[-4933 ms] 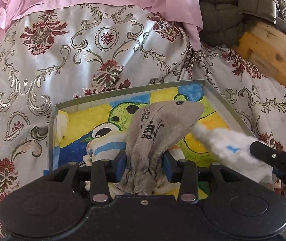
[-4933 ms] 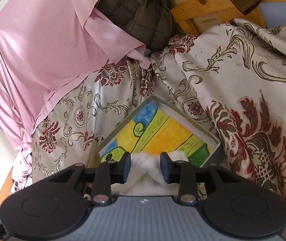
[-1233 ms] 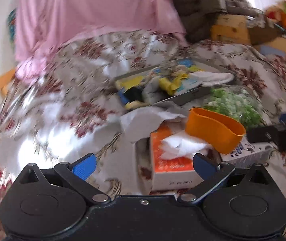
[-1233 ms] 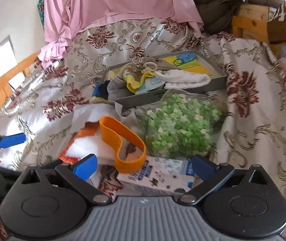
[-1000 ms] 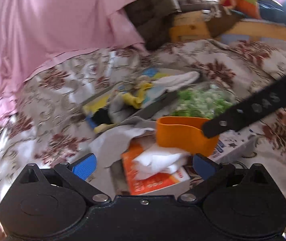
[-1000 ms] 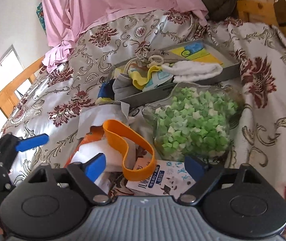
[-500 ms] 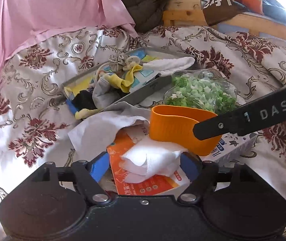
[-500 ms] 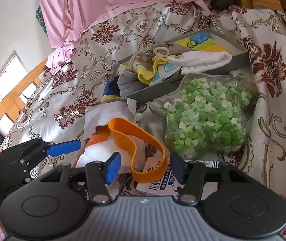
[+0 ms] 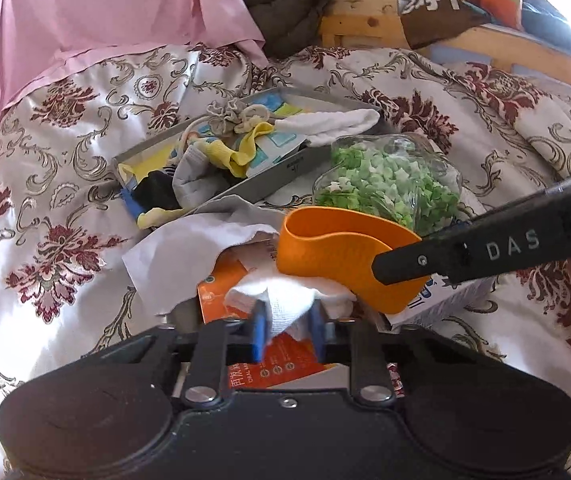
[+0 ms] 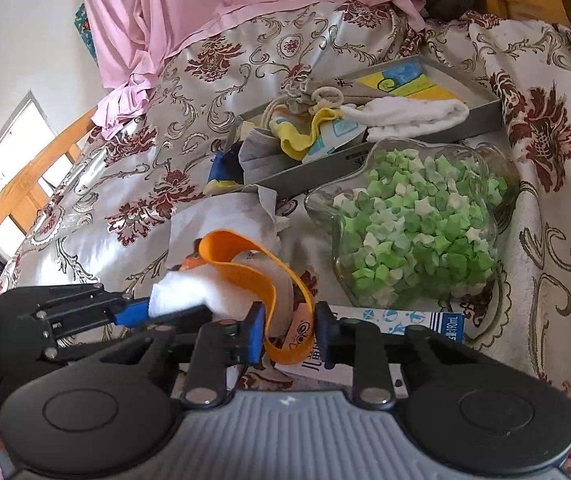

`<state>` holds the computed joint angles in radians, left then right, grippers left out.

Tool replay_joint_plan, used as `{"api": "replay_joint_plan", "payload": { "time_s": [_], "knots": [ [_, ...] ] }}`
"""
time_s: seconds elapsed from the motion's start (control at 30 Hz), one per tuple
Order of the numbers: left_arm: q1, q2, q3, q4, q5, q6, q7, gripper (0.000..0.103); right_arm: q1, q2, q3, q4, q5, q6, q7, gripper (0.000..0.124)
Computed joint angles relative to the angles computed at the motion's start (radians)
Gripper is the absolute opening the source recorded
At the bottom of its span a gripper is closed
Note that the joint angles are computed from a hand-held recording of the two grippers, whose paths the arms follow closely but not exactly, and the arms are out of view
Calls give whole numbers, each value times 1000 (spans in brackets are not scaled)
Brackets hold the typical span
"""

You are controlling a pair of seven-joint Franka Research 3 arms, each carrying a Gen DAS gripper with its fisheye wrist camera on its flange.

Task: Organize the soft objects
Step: 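Grasp the orange silicone strap with right tool while left grasps a white tissue, then lift the orange strap with right tool while left pulls the tissue from its box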

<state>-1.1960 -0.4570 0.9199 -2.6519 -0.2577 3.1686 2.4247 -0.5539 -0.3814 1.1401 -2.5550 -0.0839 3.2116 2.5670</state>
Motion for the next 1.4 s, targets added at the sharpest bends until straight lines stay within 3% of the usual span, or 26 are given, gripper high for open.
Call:
{"api": "replay_joint_plan", "payload": {
  "time_s": [0.17,0.37,0.57,0.67,0.77,0.83,1.03,1.23,1.4],
  "knots": [
    [51,-7,-42,10,-50,-44,-53,11,60,-18,-54,-13,2,-36,19,25],
    [284,-8,-253,-7,-106,-113,-147,10,170,-78,-153,-46,-22,-116,79,25],
    [521,17,-489,-39,-95,-88,-218,10,172,-110,-161,-42,-106,-161,135,28],
    [570,42,-535,-36,-84,-83,-236,17,164,-108,-160,-36,-156,-161,156,34],
    [545,51,-513,-36,-98,-64,-221,22,154,-98,-157,-28,-196,-154,172,40],
    [517,52,-490,-35,-105,-51,-209,36,150,-83,-156,-20,-218,-153,177,43],
    [481,63,-464,-55,-48,33,-232,62,114,-63,-123,10,-291,-166,187,51],
    [364,61,-346,-61,37,71,-229,68,121,-47,-129,23,-344,-183,199,56],
    [342,92,-316,-59,124,86,-239,68,125,-26,-139,35,-397,-199,217,58]
  ]
}}
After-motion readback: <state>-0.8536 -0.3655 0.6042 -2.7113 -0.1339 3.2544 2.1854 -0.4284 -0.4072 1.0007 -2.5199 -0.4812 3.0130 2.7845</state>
